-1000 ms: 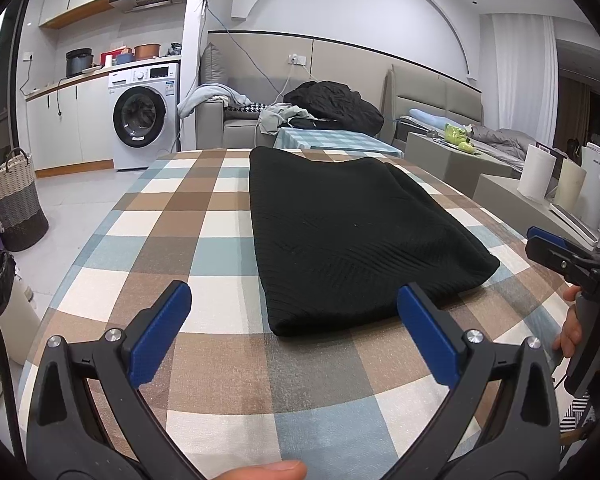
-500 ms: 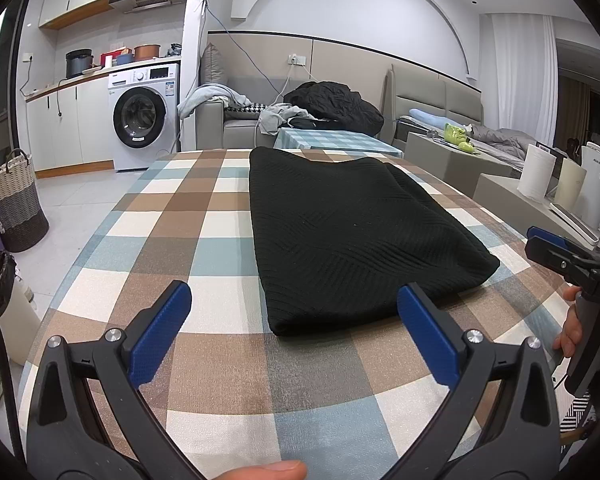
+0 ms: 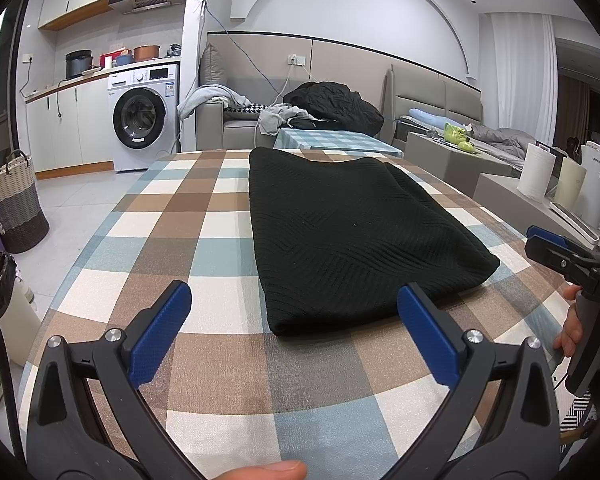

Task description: Fold small clothes

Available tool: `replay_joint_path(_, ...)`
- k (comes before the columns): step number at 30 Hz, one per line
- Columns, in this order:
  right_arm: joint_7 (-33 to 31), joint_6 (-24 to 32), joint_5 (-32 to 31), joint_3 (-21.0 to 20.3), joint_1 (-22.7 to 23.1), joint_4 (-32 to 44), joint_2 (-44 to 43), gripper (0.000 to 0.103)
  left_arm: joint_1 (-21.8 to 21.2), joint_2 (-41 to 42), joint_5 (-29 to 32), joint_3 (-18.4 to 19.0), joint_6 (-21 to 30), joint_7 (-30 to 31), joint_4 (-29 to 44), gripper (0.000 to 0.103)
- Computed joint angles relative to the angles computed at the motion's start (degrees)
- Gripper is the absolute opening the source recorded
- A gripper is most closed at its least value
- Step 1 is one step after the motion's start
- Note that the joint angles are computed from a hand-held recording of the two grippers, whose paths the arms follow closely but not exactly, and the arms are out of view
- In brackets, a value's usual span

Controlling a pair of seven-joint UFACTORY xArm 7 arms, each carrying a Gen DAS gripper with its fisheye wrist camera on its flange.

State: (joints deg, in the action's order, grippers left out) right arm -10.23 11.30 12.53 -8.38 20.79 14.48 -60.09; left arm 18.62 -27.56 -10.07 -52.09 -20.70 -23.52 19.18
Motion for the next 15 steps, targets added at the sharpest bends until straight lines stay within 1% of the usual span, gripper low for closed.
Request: replay_joint_path(15, 0.2, 0.2, -0.1, 0.2, -0.1, 0.0, -0.1, 0.103, 0.2, 0.0, -0.1, -0.3, -0.1, 0.1, 0.0, 0.103)
